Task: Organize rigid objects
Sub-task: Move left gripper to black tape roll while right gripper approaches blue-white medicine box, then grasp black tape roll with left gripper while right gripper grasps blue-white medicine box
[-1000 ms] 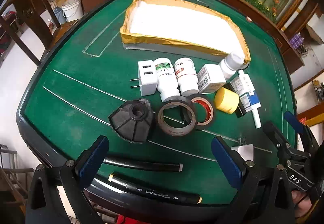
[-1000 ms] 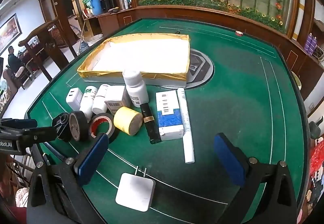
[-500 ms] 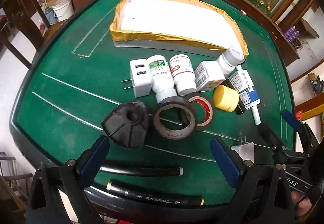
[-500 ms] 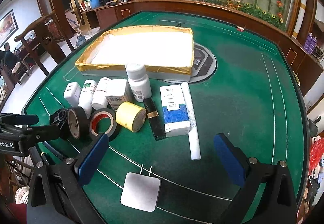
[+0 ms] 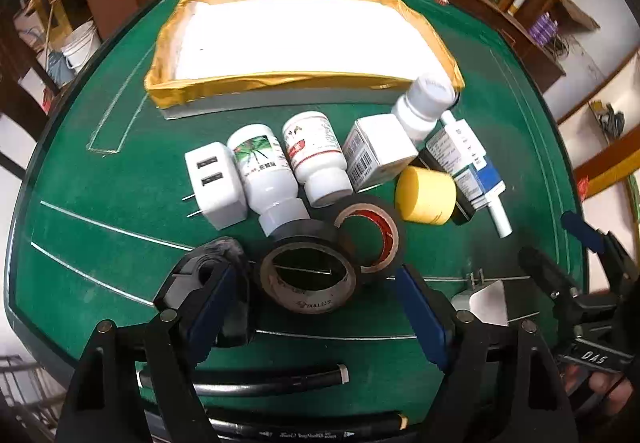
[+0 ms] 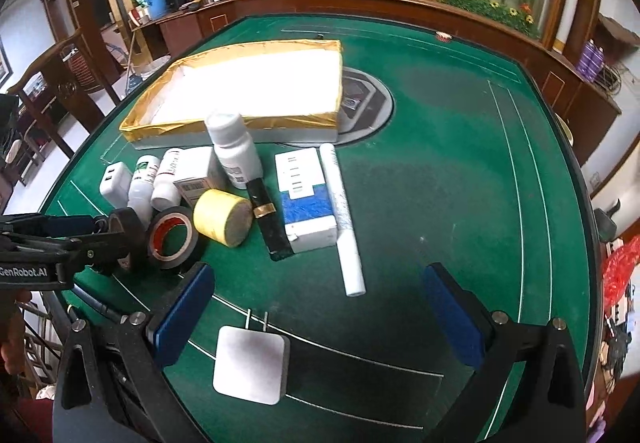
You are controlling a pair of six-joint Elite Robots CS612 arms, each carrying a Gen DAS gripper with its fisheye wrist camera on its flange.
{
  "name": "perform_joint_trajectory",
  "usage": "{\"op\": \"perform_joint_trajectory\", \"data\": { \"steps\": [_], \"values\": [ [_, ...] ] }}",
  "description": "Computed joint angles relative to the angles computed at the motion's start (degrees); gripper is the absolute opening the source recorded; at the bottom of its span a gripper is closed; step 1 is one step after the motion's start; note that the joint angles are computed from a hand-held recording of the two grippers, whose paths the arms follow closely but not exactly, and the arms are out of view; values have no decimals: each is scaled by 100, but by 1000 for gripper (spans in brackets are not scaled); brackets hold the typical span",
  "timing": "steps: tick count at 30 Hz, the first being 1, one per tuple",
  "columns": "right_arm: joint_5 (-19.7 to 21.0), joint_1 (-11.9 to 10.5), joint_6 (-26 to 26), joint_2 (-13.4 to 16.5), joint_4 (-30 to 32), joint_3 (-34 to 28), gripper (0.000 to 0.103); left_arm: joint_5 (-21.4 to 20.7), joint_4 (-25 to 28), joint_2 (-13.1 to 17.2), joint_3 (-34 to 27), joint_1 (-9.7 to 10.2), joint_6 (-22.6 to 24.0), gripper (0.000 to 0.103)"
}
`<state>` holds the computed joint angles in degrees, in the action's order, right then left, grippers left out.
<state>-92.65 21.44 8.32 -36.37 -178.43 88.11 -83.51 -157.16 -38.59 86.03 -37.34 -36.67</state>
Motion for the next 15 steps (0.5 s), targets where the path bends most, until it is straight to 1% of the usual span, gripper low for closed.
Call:
{"op": "perform_joint_trajectory", "data": {
  "steps": [3, 6, 8, 9, 10, 13, 15],
  "values": [
    [-30, -6, 63, -16, 114, 10, 103, -21, 70, 67, -79, 5, 106, 84],
    [-5, -14, 107, -18, 210, -2, 103, 103, 66, 111, -130, -25, 295, 83],
    [-18, -15, 97, -19, 192, 13, 103, 168, 5, 112, -119, -43, 373, 77],
    [-3, -18, 97, -20, 201, 11, 103, 215, -20, 112, -115, -49, 396, 66],
    [17, -21, 101, -17, 217, -1, 103, 223, -61, 106, -102, -44, 380, 62],
    [46, -30, 66, -4, 220, -43, 103, 59, -295, 92, -23, -7, 266, 62],
    [-40, -32, 15, 16, 200, -110, 103, -42, -388, 90, -5, 4, 297, 62]
  ]
}}
